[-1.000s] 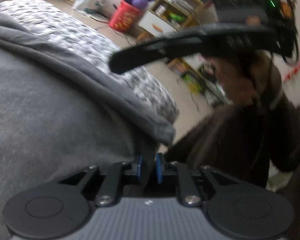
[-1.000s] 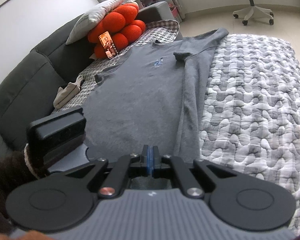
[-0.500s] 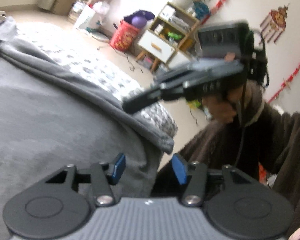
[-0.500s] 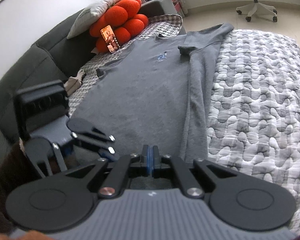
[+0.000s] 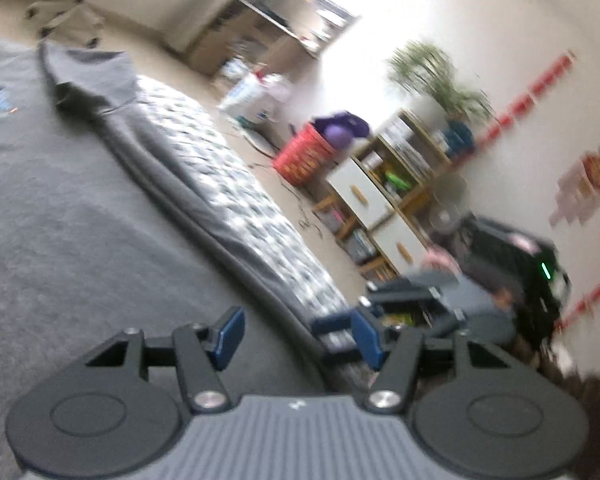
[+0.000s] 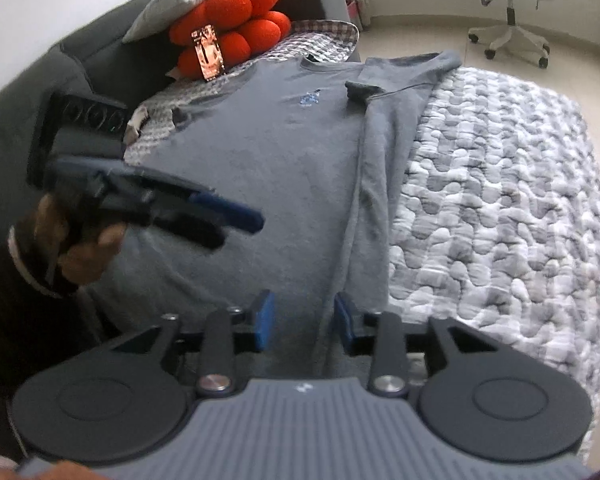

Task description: Fold clothes

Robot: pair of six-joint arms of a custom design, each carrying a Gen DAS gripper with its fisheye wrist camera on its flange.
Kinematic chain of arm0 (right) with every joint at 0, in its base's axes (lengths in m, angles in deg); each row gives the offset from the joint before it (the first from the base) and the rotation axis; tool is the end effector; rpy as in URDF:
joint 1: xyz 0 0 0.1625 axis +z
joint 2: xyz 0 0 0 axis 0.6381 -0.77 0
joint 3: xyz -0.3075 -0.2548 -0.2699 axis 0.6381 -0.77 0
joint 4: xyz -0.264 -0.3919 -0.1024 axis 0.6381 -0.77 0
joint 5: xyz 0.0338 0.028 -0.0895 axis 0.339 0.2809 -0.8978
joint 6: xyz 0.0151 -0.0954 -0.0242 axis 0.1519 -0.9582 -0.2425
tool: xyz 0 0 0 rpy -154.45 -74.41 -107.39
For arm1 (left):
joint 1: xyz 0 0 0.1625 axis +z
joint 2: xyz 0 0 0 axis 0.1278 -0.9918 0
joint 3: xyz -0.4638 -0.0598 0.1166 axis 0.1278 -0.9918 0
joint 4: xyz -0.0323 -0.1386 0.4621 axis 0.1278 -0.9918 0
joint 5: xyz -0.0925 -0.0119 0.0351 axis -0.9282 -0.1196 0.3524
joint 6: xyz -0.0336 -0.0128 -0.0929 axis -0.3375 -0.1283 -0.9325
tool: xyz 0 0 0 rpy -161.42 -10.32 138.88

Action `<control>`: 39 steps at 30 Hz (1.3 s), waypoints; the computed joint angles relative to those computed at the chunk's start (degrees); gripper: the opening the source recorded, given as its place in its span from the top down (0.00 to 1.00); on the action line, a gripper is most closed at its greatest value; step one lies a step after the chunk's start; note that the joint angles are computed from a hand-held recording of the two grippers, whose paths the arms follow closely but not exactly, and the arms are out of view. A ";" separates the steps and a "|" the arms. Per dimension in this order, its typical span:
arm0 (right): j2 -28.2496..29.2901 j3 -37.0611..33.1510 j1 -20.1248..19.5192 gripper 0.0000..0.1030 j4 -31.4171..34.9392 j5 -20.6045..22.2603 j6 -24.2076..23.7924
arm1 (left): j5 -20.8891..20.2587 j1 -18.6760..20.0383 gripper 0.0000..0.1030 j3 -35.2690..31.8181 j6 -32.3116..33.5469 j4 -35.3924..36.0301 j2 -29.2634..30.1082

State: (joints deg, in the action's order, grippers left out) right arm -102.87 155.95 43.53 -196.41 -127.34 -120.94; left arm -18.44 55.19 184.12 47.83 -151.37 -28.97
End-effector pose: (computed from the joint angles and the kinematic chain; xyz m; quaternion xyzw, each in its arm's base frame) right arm 0.0664 -0.5102 0.1452 0.3208 -0.9169 0.1953 0.1350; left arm -0.1908 -0.6054 -0.0130 -0.2952 -0.9370 0.1205 0.1428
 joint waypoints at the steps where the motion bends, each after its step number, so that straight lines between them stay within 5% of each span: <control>1: 0.05 0.23 0.07 0.63 -0.60 -0.42 -0.63 | 0.70 -0.07 0.43 -0.30 -1.42 -0.86 0.55; 10: 1.06 1.00 0.64 0.66 -3.37 -5.44 -4.80 | 6.80 -1.30 0.53 -3.33 -9.87 -4.25 5.11; 15: 2.34 1.05 0.98 0.92 -4.47 -9.32 -6.56 | 10.12 -2.40 0.65 -4.41 -12.61 -7.14 7.31; 20: -0.45 1.57 0.18 0.98 -1.09 -6.75 -5.19 | 11.38 -3.06 0.95 -4.22 -12.03 -8.66 7.75; 30: -4.03 0.86 0.43 0.98 7.59 1.41 -1.04 | 10.98 -3.07 0.99 -1.59 -10.34 -12.45 4.93; 39: 0.02 -1.79 2.60 0.94 10.62 0.44 1.67 | 15.28 -2.34 0.98 -0.95 -9.18 -9.97 3.46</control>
State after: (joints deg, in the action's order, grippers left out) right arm -102.85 154.16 46.14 -185.78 -126.90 -119.26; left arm -3.16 52.84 183.17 38.65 -161.34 -25.52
